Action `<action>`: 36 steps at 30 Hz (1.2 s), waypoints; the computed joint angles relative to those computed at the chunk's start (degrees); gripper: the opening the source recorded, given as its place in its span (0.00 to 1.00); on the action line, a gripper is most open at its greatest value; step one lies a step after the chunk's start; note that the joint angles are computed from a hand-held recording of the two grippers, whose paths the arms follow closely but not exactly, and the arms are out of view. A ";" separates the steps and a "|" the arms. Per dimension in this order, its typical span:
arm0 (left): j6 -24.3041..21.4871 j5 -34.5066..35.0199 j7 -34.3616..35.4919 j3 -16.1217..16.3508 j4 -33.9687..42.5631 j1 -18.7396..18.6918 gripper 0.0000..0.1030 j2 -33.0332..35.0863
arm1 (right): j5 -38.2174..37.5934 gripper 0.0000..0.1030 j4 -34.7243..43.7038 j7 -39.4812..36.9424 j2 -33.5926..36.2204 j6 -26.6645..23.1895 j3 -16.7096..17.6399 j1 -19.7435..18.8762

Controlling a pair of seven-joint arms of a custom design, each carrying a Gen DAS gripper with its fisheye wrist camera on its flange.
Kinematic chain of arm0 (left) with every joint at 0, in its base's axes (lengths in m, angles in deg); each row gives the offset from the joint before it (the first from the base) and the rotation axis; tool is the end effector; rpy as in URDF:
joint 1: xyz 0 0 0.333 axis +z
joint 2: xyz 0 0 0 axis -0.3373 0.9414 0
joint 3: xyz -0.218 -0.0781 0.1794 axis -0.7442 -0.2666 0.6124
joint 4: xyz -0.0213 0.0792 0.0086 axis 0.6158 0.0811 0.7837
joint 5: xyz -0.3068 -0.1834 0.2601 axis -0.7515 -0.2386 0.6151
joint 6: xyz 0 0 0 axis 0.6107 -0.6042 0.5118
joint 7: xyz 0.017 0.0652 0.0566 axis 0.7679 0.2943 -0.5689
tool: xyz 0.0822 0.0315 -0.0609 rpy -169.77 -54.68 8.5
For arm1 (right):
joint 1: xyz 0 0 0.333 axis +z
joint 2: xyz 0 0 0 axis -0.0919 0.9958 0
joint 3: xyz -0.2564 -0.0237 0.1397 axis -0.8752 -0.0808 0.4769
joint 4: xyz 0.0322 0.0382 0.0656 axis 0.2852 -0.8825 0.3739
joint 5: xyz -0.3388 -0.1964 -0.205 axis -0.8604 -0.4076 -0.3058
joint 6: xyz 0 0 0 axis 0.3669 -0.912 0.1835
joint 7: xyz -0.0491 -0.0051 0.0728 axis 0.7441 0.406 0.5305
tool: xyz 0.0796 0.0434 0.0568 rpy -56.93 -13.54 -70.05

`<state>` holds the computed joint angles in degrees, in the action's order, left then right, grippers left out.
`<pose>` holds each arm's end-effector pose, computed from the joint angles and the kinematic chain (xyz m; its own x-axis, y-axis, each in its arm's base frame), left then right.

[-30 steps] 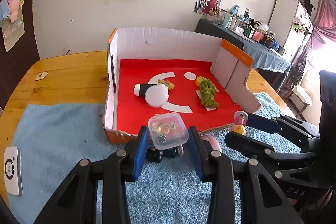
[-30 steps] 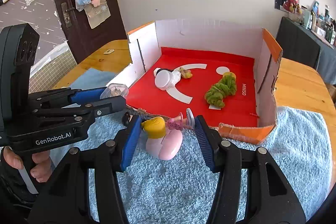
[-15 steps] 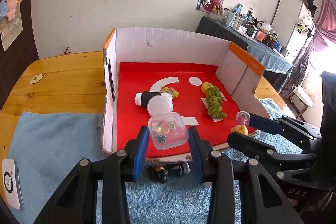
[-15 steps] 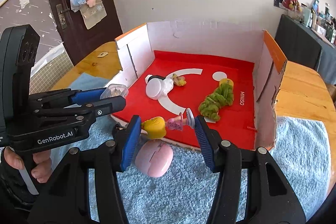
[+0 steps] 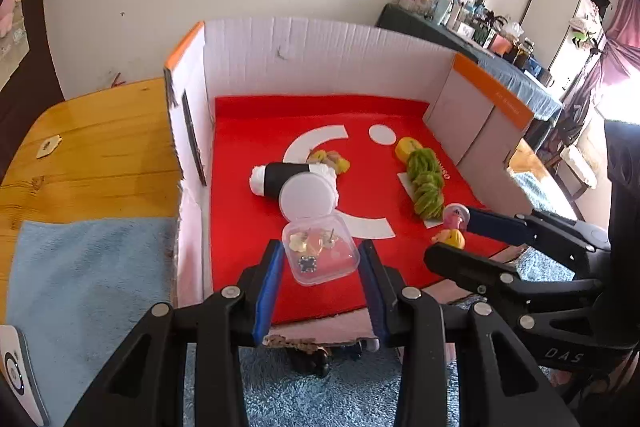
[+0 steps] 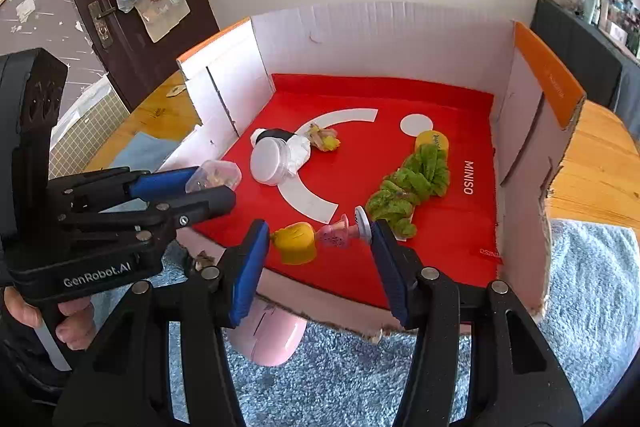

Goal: Organize objects
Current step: 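Lift and carry the clear container and yellow duck into the box with both tools, then lower the container and duck onto the red felt and open both tools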

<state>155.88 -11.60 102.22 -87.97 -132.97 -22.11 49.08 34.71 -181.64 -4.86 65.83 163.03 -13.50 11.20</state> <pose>0.5616 -0.0398 0.3376 -0.3607 -0.9174 0.1680 -0.7662 0.1888 -0.6142 0.5432 0.2535 0.3402 0.3031 -0.9334 -0.1918 -0.7576 -0.1140 -0.6427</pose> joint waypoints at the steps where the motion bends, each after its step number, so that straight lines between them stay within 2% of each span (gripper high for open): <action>1: 0.01 0.65 -0.49 -0.05 0.24 0.02 0.39 0.38 | 0.00 0.50 0.22 -0.09 0.18 -0.27 0.00 -0.05; 12: -0.73 4.19 -3.07 -0.85 2.31 0.83 0.39 2.96 | 1.22 0.50 2.95 -1.54 2.63 -3.46 0.74 -1.52; 19: -0.82 6.04 -4.62 -1.39 3.37 1.16 0.39 4.38 | -0.54 0.50 3.61 0.02 3.58 -3.85 0.42 -1.81; 28: -0.55 8.23 -6.62 -2.16 5.54 1.80 0.39 6.89 | -13.59 0.50 3.88 11.80 4.64 -3.18 -3.44 -0.12; 33: -0.47 9.19 -7.59 -2.61 6.66 2.27 0.39 8.08 | -19.52 0.50 4.06 17.07 4.94 -2.96 -4.43 -0.17; 36: -0.28 9.24 -7.65 -2.87 7.06 2.53 0.39 8.56 | -25.69 0.50 4.27 22.56 5.10 -3.01 -6.77 1.28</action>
<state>155.60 -2.35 94.58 -90.84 -125.92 -19.57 57.64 9.02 -177.37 17.70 70.93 160.02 -20.27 12.48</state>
